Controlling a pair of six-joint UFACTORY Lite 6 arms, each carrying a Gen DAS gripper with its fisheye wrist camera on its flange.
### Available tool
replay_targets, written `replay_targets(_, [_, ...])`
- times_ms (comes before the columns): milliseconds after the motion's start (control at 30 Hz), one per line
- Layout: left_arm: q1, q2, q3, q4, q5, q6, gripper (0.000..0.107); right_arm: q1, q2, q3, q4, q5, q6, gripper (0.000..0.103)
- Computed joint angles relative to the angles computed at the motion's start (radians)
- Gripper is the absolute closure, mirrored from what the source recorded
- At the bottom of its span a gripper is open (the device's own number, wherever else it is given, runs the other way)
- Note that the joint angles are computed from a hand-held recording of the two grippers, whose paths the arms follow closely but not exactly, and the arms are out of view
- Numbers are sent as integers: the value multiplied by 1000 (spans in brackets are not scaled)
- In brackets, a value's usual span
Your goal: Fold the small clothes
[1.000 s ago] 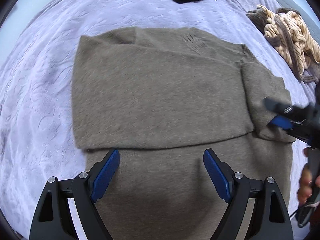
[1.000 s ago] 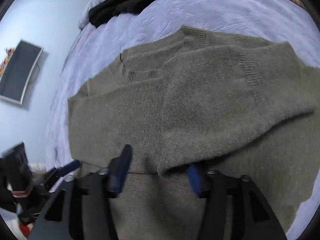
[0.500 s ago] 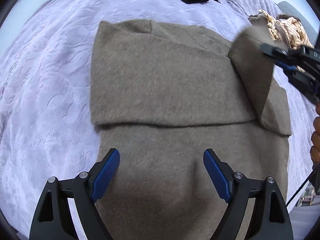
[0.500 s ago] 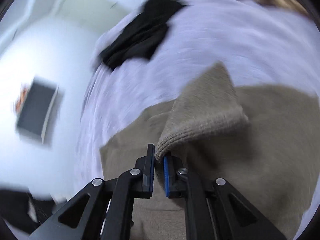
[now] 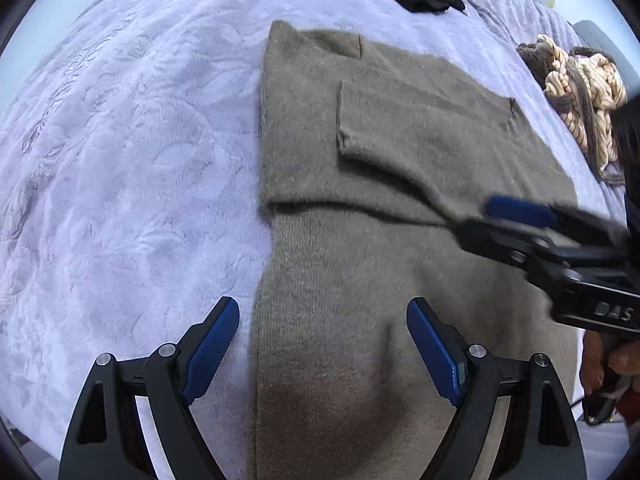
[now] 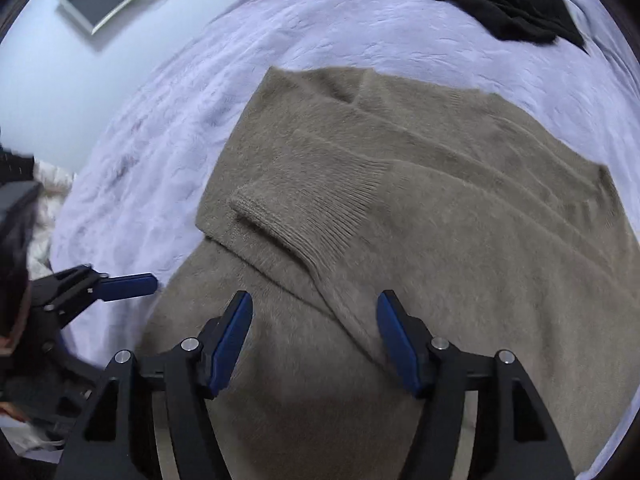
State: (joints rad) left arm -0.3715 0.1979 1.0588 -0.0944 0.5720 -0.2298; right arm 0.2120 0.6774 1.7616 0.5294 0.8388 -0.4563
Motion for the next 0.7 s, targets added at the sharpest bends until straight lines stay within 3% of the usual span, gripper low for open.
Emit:
replay_targets(133, [3, 10, 81, -25, -6, 46, 20, -187, -213, -302, 159, -19, -18, 34])
replay_targets(233, [-18, 95, 203, 4, -16, 28, 20, -438, -343, -517, 274, -6, 4, 34])
replay_targets(367, [-51, 306, 443, 47, 17, -21, 20, -731, -401, -661, 367, 5, 0, 34])
replay_targets(467, [-90, 501, 678, 135, 94, -102, 20, -847, -336, -656, 444, 24, -36, 35])
replay_targets(500, [-100, 539, 717, 173, 117, -127, 20, -876, -309, -641, 473, 34, -53, 42])
replay_targets(533, [-117, 587, 769, 212, 148, -155, 20, -893, -268, -623, 527, 37, -73, 67])
replay_targets(600, [-129, 597, 768, 253, 164, -172, 20, -897, -193, -581, 595, 55, -64, 96])
replay_targets(700, [-136, 543, 670, 287, 129, -165, 20, -884, -189, -542, 617, 65, -97, 96])
